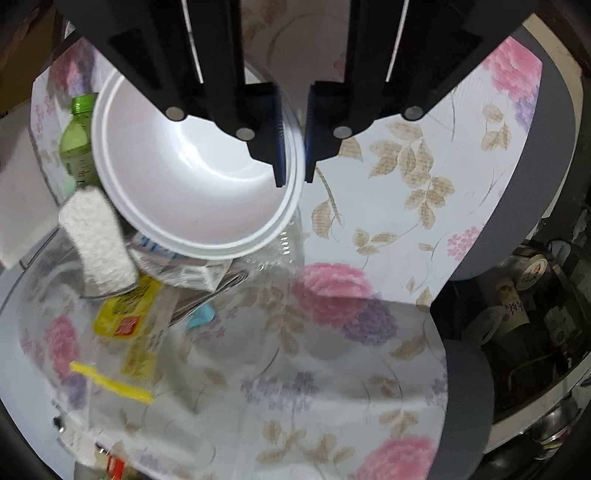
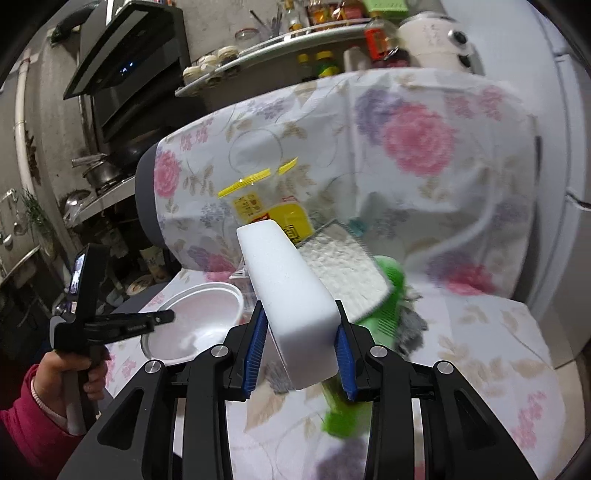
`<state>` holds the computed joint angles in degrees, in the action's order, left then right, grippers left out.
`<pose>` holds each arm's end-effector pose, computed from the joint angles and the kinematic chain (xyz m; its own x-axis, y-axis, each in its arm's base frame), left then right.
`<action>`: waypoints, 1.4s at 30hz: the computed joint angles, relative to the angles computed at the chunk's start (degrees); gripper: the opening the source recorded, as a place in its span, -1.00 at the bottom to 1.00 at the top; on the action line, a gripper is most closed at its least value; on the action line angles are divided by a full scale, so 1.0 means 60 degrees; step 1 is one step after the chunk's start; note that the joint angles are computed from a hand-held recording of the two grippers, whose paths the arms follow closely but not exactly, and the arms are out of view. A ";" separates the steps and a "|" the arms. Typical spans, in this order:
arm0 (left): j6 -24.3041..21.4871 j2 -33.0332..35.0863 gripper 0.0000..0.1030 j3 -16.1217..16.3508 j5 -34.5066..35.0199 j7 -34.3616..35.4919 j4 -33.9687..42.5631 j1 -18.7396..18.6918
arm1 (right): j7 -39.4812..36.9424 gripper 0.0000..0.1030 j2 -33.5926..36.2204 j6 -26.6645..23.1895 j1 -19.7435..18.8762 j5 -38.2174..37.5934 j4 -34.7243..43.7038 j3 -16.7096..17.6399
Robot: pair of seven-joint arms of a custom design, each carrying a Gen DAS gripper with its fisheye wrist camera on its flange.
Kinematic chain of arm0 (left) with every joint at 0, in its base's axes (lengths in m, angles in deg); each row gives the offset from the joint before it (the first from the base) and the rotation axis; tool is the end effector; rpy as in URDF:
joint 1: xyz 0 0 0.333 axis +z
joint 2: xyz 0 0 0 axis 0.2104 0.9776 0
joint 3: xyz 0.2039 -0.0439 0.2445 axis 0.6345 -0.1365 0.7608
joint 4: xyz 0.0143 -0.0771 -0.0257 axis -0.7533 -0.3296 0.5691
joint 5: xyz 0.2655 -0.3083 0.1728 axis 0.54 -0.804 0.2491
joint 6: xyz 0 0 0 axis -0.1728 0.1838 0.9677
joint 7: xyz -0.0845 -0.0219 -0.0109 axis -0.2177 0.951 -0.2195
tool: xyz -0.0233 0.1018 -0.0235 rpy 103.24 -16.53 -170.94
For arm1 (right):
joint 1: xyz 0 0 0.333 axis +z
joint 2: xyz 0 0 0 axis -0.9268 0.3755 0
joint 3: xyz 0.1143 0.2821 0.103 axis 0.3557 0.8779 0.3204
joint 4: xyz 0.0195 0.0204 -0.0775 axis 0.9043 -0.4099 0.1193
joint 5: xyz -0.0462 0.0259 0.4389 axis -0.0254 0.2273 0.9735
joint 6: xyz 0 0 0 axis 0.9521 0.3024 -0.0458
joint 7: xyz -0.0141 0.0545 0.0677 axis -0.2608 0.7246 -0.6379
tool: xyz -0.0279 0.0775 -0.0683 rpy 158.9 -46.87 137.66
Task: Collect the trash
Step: 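Carry the bowl and foam block to the floor bin and open both tools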
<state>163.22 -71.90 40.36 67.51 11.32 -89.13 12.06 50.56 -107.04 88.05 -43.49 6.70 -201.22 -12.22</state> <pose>0.4448 -0.1887 0.5407 0.3468 -0.9287 0.1311 -0.6982 -0.3489 -0.6252 0.4667 0.0030 0.5626 0.5671 -0.8058 -0.1706 -0.4801 -0.1551 -0.8634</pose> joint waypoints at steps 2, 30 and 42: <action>0.0247 -0.0485 -0.90 -0.0129 0.0091 -0.0238 -0.0285 -0.0014 | 0.0077 -0.30 -0.0436 0.0141 -0.0220 -0.0142 -0.0335 0.0083; 0.3565 0.2349 -0.92 -0.2491 -0.0107 0.0398 0.1421 -0.1928 | 0.3733 -0.30 -0.4381 -0.0589 -0.4981 -0.5351 -0.2738 -0.1579; 0.3184 0.7283 -0.91 -0.2264 0.1813 0.1451 0.4967 -0.3882 | 0.4074 -0.29 -0.2497 0.0180 -0.6558 -0.5986 -0.2516 -0.2459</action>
<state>182.33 -28.20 26.78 78.38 20.03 -59.33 -11.23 75.00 -122.02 89.13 -82.84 -29.22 -216.32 -26.97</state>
